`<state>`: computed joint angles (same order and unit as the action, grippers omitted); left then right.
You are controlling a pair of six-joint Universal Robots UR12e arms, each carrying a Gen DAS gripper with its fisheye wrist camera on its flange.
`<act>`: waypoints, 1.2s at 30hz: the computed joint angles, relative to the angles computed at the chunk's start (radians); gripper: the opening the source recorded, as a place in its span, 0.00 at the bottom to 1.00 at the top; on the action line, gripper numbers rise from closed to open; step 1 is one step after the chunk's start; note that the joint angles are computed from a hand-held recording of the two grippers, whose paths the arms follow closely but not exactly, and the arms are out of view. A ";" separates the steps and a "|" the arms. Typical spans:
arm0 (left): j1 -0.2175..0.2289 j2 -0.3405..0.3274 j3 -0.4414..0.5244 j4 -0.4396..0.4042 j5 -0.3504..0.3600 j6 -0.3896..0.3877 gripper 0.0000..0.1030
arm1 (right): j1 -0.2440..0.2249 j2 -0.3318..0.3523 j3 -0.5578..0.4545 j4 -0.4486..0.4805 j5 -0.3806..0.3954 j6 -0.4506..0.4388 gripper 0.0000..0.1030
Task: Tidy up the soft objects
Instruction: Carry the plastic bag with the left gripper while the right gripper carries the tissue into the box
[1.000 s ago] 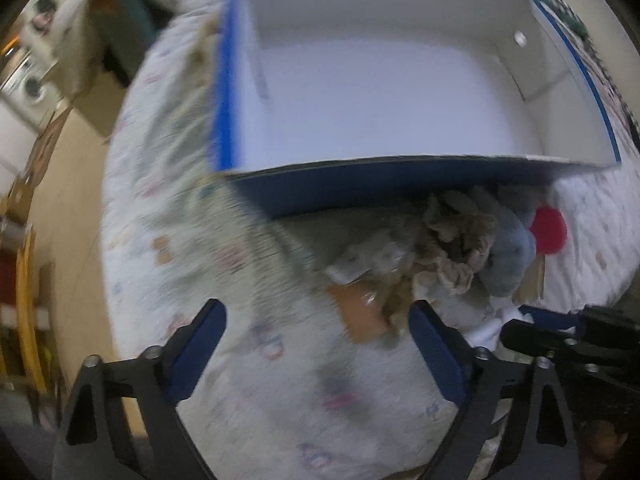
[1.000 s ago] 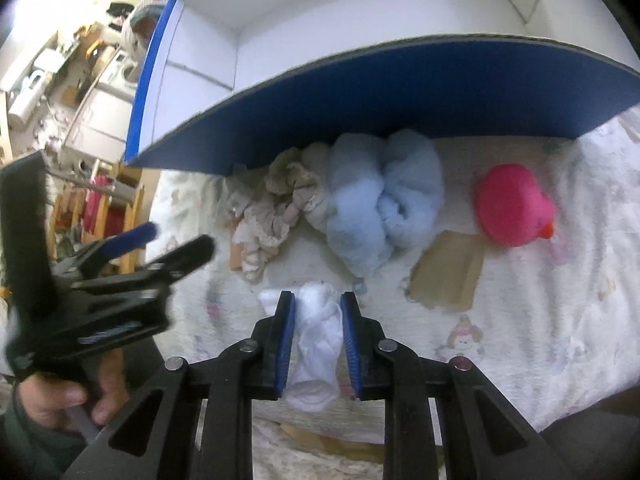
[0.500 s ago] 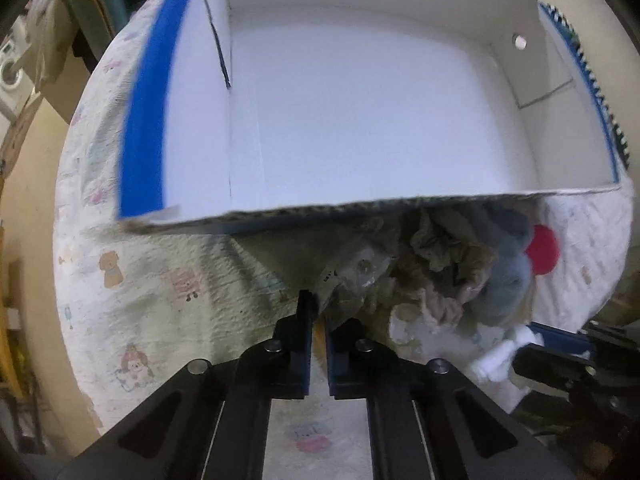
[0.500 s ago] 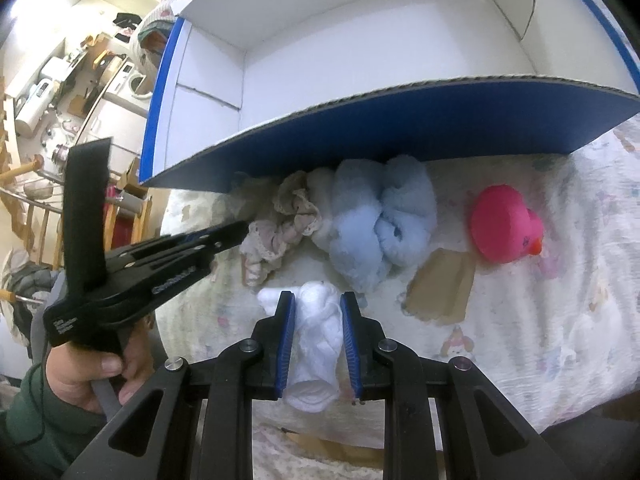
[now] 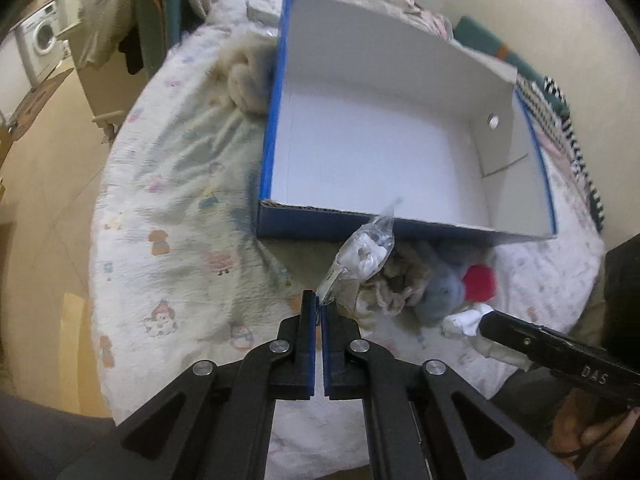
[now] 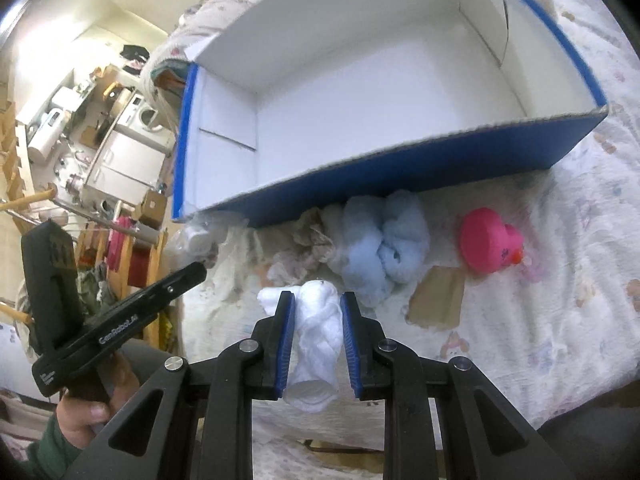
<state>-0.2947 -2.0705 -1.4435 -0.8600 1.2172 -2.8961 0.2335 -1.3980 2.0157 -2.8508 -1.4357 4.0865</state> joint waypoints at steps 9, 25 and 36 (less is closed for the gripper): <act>-0.004 0.061 -0.037 0.033 -0.050 -0.081 0.02 | -0.004 -0.042 0.017 -0.036 -0.039 0.018 0.24; -0.029 0.051 0.039 0.100 -0.078 -0.101 0.02 | -0.044 -0.064 -0.040 -0.028 -0.085 -0.049 0.24; -0.067 -0.058 0.190 0.062 -0.018 -0.072 0.02 | -0.111 -0.023 -0.057 -0.023 -0.068 -0.072 0.24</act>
